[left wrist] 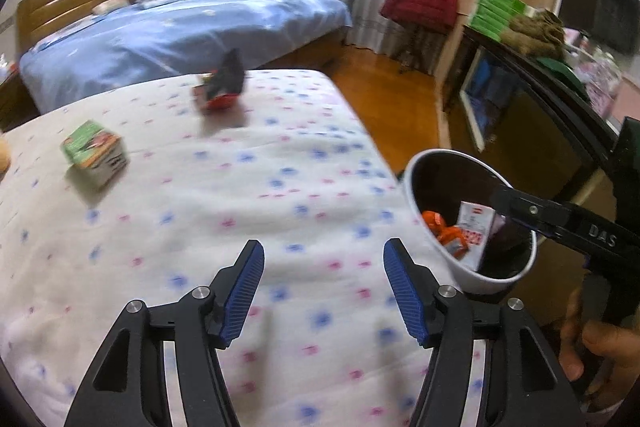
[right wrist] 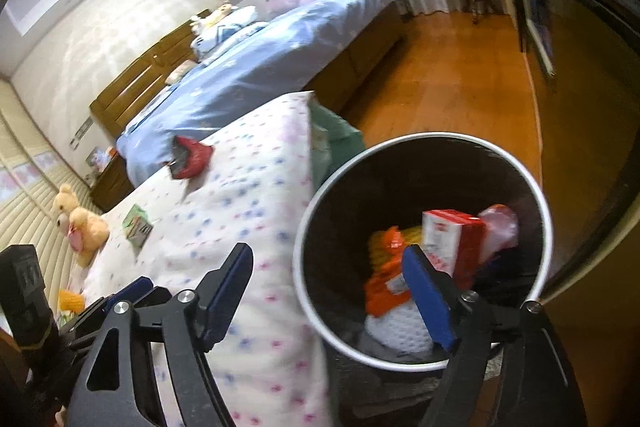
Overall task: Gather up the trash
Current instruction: 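Move both open tools back over the green carton and red wrapper on the bed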
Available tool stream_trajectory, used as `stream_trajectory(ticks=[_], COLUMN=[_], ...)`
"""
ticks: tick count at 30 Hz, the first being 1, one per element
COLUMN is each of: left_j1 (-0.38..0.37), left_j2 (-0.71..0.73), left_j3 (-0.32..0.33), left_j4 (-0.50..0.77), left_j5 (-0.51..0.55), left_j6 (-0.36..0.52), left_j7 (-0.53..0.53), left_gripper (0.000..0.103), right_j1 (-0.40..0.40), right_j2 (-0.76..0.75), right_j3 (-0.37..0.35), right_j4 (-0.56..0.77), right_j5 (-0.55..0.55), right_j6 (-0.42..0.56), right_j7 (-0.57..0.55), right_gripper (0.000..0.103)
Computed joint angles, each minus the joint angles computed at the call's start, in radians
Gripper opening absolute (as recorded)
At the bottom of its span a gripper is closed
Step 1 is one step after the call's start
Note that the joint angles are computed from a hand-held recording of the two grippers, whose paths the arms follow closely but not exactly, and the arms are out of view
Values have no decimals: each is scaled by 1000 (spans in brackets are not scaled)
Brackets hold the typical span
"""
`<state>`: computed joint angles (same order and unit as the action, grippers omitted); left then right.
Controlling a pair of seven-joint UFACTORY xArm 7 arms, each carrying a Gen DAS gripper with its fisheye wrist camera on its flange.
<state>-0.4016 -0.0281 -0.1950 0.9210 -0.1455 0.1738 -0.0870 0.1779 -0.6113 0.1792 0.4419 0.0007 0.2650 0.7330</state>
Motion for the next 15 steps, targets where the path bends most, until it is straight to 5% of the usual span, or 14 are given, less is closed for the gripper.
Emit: stream_trajectory(ticks=[15], left_j1=[94], left_j2=[-113], left_j3=[49], left_j4=[-105], left_j5=[72], left_j6=[-1], left_j7=[-114], left_gripper=[69], right_j1=[46], right_j2=[180], right_j3=[71], right_j4=[133], right_j5=[-47], right_j6=[-56], right_j7=[35], right_gripper=[83])
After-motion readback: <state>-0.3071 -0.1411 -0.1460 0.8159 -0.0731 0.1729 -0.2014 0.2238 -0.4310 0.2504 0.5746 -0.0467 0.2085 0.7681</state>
